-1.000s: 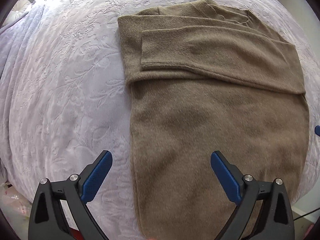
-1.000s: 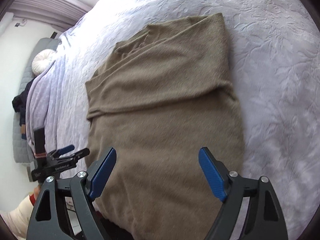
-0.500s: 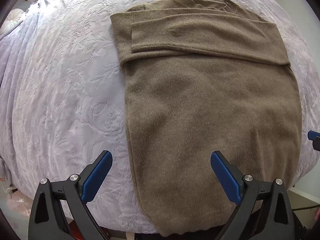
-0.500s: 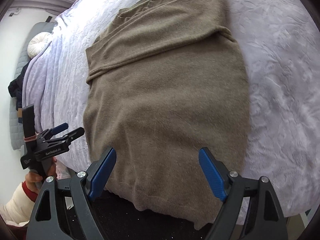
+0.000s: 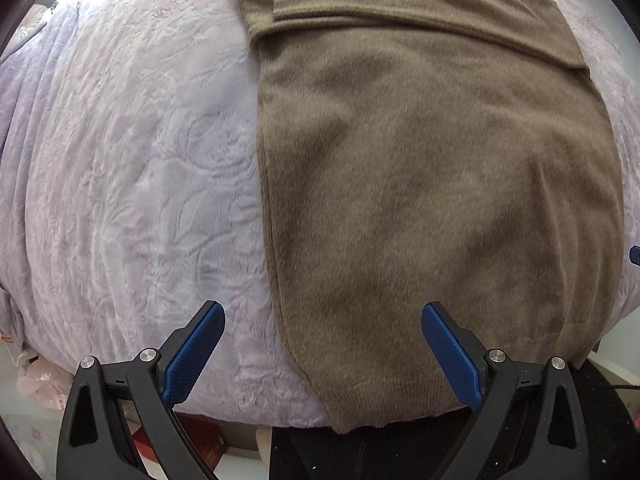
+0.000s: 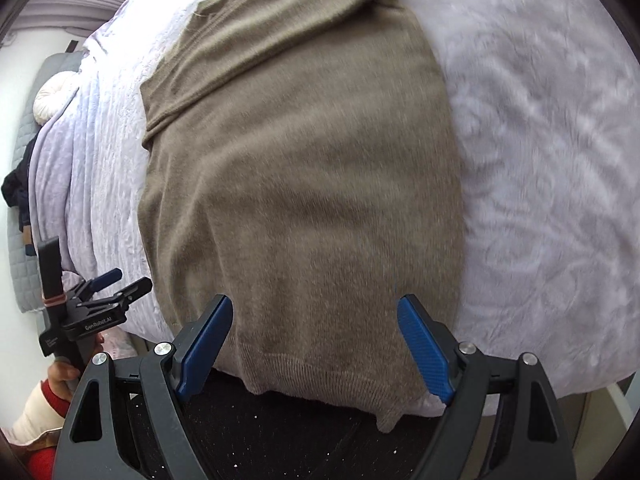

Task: Fold small clothes
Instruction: 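Open both grippers and withdraw them from the folded sweater, then move both grippers down to the ribbed hem of the sweater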

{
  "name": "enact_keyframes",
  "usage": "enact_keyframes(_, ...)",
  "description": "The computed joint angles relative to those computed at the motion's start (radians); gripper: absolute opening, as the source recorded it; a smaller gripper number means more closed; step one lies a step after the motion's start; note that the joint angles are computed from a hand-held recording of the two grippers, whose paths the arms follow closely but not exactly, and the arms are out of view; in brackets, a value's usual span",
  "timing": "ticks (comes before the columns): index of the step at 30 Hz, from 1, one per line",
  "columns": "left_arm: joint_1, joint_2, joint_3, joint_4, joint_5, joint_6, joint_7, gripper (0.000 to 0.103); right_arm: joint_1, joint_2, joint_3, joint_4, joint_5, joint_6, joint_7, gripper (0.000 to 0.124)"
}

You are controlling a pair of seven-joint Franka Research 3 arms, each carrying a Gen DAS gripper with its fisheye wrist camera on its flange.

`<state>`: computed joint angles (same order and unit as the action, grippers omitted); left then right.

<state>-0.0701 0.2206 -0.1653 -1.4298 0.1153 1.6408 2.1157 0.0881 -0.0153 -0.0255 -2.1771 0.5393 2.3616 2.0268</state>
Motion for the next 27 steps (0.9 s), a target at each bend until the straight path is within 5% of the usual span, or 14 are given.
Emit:
enact_keyframes(8, 0.029, -0.016, 0.018, -0.044, 0.009, -0.043, 0.037, 0.099, 0.003, -0.025, -0.002, -0.060, 0.028, -0.069, -0.010, 0.087)
enact_keyframes(13, 0.061, 0.026, 0.018, 0.000, -0.056, -0.190, 0.105, 0.099, 0.000, -0.055, -0.007, -0.115, 0.065, -0.102, -0.051, 0.087)
enact_keyframes(19, 0.090, 0.037, 0.019, -0.018, -0.119, -0.288, 0.164, 0.099, 0.013, -0.112, -0.009, -0.230, 0.216, -0.057, -0.146, 0.087)
enact_keyframes(23, 0.088, 0.035, 0.019, -0.050, -0.112, -0.261, 0.139, 0.099, 0.022, -0.111, -0.015, -0.259, 0.294, -0.022, -0.193, 0.088)
enact_keyframes(27, 0.102, 0.098, 0.014, 0.049, -0.183, -0.319, 0.117, 0.099, 0.023, -0.081, -0.023, -0.240, 0.365, -0.041, -0.270, 0.088)
